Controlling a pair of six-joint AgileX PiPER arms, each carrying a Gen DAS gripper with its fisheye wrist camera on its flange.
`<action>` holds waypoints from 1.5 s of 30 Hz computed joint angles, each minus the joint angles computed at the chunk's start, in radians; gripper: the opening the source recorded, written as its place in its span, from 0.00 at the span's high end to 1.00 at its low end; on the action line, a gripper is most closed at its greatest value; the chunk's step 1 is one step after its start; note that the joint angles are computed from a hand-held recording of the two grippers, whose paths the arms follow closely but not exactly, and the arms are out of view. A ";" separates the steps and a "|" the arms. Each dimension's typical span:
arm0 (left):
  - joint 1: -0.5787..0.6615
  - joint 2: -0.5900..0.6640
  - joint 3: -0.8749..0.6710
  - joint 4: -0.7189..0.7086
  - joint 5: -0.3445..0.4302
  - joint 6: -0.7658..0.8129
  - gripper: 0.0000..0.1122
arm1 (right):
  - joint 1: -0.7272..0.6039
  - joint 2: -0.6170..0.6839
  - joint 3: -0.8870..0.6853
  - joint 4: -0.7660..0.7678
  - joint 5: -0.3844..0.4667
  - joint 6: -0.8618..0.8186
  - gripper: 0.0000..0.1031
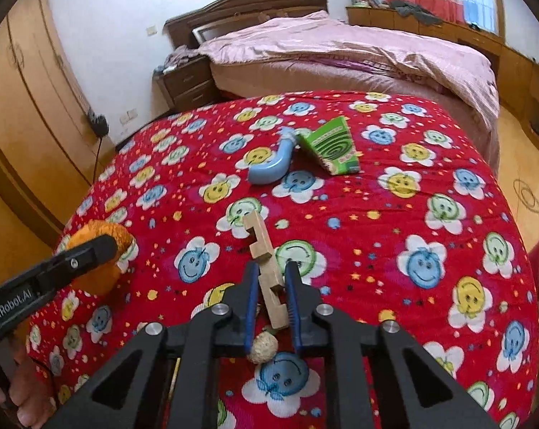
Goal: Collect trash
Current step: 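Grasp the light wooden stick with the right tool, then carry the sponge and wooden stick over the green-rimmed bucket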
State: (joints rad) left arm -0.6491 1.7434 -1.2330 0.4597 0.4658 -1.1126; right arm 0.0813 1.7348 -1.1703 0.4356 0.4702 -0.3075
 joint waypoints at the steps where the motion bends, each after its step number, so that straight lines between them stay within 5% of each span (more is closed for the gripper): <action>1: -0.003 -0.005 0.000 -0.005 0.001 0.005 0.82 | -0.010 -0.010 0.008 0.025 0.001 -0.016 0.84; 16: -0.109 -0.033 -0.072 -0.044 0.037 0.056 0.82 | -0.234 -0.268 0.197 0.337 0.051 -0.258 0.84; 28: -0.208 0.036 -0.231 -0.155 0.086 0.194 0.82 | -0.497 -0.437 0.287 0.479 0.172 -0.410 0.83; 37: -0.267 0.183 -0.492 -0.315 0.178 0.394 0.82 | -0.744 -0.480 0.303 0.561 0.283 -0.523 0.83; 45: -0.323 0.441 -0.949 -0.390 0.374 0.535 0.82 | -0.949 -0.434 0.273 0.600 0.346 -0.606 0.83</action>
State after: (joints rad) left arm -0.9721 2.1843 -2.1820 0.0702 0.8402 -0.5776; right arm -0.8678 1.3006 -0.8974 1.0354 0.8167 -0.9137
